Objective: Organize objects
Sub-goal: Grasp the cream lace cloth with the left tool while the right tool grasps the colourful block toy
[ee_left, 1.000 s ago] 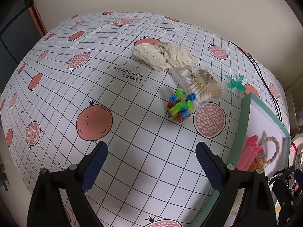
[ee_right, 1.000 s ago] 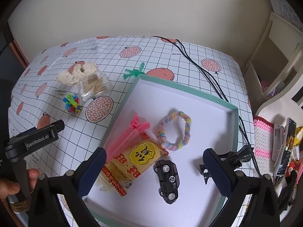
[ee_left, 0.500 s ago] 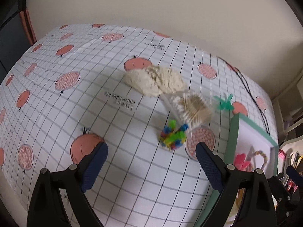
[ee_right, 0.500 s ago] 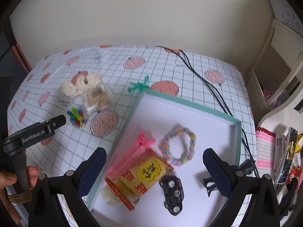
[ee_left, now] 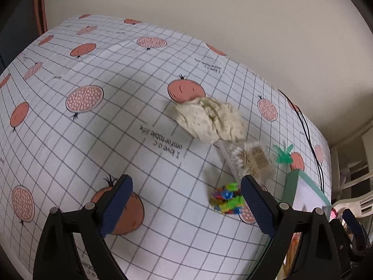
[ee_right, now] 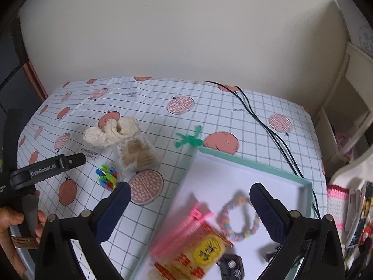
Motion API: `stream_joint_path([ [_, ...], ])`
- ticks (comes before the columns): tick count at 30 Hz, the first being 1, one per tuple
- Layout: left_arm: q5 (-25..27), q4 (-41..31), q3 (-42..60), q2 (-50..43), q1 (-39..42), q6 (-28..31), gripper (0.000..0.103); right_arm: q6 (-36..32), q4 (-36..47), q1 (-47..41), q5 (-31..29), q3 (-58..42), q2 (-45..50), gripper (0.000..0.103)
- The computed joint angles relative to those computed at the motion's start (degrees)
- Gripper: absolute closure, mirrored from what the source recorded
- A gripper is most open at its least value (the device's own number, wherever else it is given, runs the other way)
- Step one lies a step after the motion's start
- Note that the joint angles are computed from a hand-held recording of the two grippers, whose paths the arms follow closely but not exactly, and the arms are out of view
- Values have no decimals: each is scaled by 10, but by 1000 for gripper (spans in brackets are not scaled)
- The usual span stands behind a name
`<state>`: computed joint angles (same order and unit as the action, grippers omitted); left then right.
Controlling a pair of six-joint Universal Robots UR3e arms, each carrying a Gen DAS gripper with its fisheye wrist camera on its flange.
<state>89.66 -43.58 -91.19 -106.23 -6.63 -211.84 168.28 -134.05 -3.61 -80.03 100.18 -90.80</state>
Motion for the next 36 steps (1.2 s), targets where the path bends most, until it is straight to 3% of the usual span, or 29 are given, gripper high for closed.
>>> stream_joint_path([
  [10,-23,31,-12,-6,50,35,9,8,-38,59,5,-47,72,0],
  [19,-63,100,-55,-7,101,39,9,23,-51,112,-12,-94,145,0],
  [27,-70,120,-7,-59,85,68,10,9,-68,130,-20,-107,180,1],
  [34,-75,148,21,-97,70,88,24,-5,-94,166,-24,-111,218,11],
  [36,-78,140,33,-107,67,98,35,-2,-99,171,-19,-113,228,14],
])
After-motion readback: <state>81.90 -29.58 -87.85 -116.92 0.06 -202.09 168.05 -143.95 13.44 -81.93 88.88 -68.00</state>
